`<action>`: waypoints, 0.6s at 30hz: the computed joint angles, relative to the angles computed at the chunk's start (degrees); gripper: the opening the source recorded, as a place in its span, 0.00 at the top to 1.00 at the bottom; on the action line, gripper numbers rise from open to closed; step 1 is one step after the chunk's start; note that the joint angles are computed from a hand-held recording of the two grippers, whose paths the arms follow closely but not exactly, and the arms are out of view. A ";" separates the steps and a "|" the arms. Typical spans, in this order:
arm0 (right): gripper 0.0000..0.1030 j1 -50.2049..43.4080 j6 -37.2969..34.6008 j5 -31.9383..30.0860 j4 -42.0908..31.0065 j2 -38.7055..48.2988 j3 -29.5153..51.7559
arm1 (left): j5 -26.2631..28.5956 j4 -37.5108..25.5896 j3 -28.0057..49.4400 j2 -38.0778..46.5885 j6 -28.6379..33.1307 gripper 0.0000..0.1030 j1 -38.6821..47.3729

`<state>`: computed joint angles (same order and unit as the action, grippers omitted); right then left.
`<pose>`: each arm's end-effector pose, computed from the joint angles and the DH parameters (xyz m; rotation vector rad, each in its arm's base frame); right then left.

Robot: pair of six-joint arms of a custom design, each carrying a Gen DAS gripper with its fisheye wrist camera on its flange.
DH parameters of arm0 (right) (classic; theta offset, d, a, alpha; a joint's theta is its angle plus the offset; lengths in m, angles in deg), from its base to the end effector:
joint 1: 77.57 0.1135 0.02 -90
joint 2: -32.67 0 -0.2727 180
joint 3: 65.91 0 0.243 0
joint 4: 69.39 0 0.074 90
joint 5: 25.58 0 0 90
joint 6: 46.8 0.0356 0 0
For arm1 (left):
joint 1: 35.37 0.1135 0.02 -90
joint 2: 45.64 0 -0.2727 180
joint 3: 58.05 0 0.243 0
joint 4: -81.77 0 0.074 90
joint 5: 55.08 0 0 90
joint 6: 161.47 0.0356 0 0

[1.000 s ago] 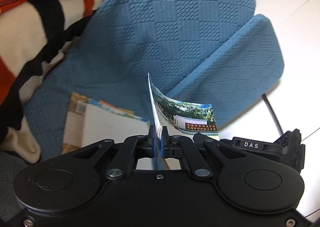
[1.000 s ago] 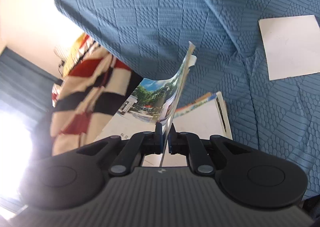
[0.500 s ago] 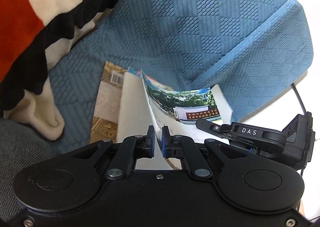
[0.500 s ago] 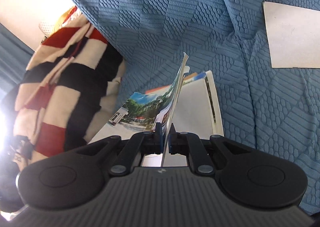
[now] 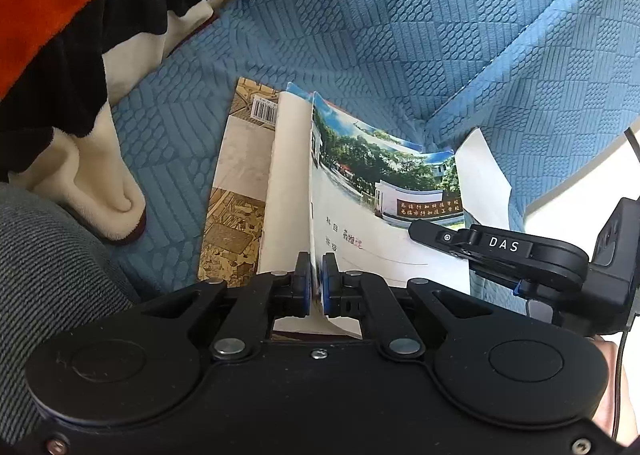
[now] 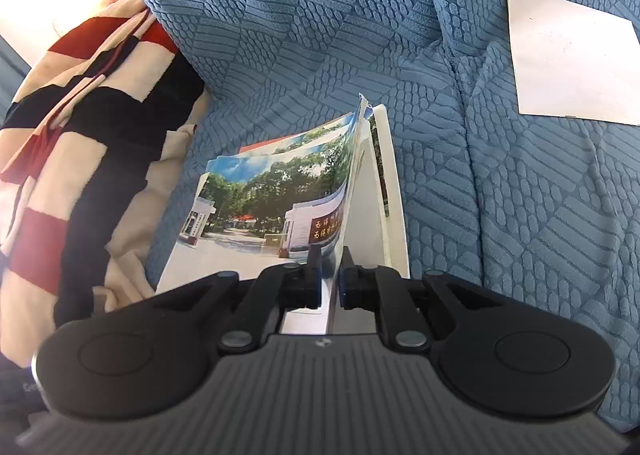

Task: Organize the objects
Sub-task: 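Open both grippers and withdraw them from the stack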

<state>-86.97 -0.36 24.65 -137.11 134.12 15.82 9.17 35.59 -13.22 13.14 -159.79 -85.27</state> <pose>0.3070 -0.0277 0.1975 -0.8050 2.5465 0.8380 0.1196 -0.1180 0.1962 -0.9711 2.3217 -0.4212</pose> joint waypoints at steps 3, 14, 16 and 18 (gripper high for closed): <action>0.85 0.09 -0.31 0.41 -0.66 -0.04 0.48 | 0.16 -0.87 0.58 0.38 -0.67 0.83 -0.15; 0.44 -2.31 -2.79 2.86 -5.71 -2.72 3.79 | -2.72 -11.05 8.34 0.66 -1.62 0.44 -3.33; 0.44 -3.78 -4.59 1.67 -7.77 -3.52 5.54 | -4.33 -14.15 11.21 0.82 -1.49 0.42 -4.32; 0.44 -5.29 -6.55 0.07 -10.29 -4.42 7.69 | -6.56 -18.10 14.84 1.38 -1.84 0.40 -5.69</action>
